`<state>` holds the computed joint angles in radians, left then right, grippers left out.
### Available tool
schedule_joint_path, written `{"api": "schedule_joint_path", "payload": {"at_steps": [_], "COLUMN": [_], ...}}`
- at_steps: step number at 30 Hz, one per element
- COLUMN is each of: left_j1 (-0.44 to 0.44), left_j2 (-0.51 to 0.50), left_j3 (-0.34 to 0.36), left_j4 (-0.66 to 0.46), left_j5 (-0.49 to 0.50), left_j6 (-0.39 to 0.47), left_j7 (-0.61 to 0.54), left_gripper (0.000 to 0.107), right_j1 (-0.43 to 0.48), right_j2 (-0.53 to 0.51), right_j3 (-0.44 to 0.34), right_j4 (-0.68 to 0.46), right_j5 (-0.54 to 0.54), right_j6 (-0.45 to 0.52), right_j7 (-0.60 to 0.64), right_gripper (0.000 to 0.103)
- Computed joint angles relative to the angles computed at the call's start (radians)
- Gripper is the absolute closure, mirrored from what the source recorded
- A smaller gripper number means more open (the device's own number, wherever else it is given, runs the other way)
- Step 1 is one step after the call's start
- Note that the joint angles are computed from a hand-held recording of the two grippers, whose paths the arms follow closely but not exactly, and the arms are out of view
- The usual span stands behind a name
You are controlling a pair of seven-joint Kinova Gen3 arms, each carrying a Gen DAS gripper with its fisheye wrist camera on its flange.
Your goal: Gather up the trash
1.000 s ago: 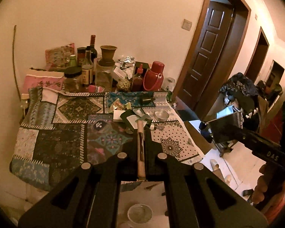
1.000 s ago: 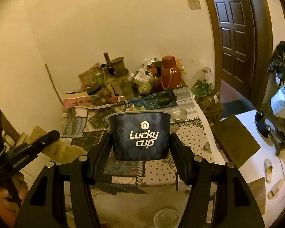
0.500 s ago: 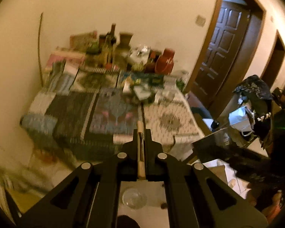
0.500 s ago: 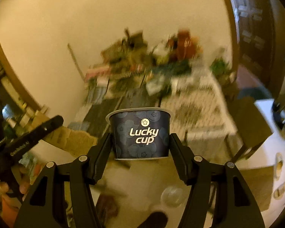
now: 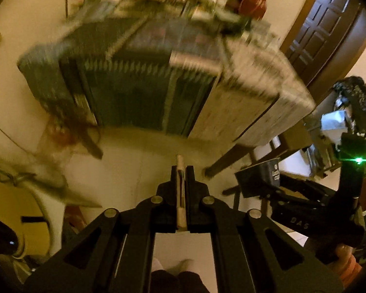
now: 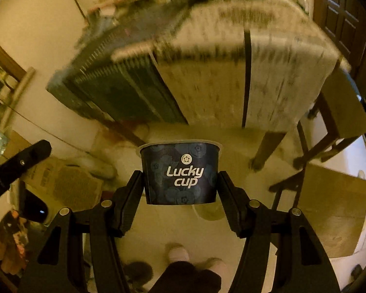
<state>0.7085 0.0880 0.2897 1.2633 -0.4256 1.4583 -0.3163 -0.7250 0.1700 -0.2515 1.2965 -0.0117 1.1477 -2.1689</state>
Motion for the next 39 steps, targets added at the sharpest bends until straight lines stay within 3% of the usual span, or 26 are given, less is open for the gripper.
{"api": "schedule_joint_path", "payload": {"at_steps": [3,10,12,14,18,23,25,27,28,33,39], "left_j1": [-0.043,-0.360,-0.412,-0.396,-0.255,-0.057,-0.033,-0.038,-0.040,-0.078,-0.040], "left_j2": [-0.003,0.045,0.073,0.097,0.145,0.234,0.265,0.305,0.315,0.307,0.227], "left_j3": [-0.021,0.269,0.310,0.276,0.092,-0.116,-0.134,-0.135,-0.137,-0.121,-0.124], "left_j4": [0.139,0.425,0.486,0.531,0.586,0.563,0.558,0.540,0.533,0.540,0.486], "left_j5": [0.070,0.039,0.033,0.037,0.103,0.170,0.170,0.201,0.215,0.319,0.293], "left_j6": [-0.122,-0.407,-0.488,-0.569,-0.723,-0.788,-0.811,-0.808,-0.800,-0.794,-0.654], "left_j7": [-0.007,0.047,0.057,0.052,-0.021,-0.097,-0.087,-0.111,-0.123,-0.201,-0.209], "left_gripper": [0.105,0.105,0.105,0.105,0.105,0.104,0.094,0.065,0.061,0.059,0.059], "right_j1": [-0.002,0.021,0.019,0.022,0.024,-0.003,-0.011,-0.008,-0.008,0.009,0.013], "right_j2": [0.005,0.029,0.043,0.051,0.046,0.031,0.035,0.029,0.030,0.027,0.000], "right_j3": [0.000,-0.009,-0.007,-0.002,0.014,0.030,0.029,0.027,0.026,0.019,0.014], "right_j4": [0.112,0.343,0.373,0.399,0.439,0.485,0.495,0.511,0.515,0.511,0.448], "right_j5": [0.006,-0.032,-0.038,-0.045,-0.039,0.041,0.064,0.071,0.076,0.063,0.071], "right_j6": [-0.095,-0.358,-0.396,-0.417,-0.438,-0.447,-0.453,-0.457,-0.458,-0.437,-0.355], "right_j7": [-0.014,-0.001,-0.006,-0.011,-0.052,-0.155,-0.186,-0.199,-0.208,-0.203,-0.198], "right_gripper": [0.045,0.044,0.041,0.041,0.041,0.041,0.041,0.041,0.041,0.041,0.041]}}
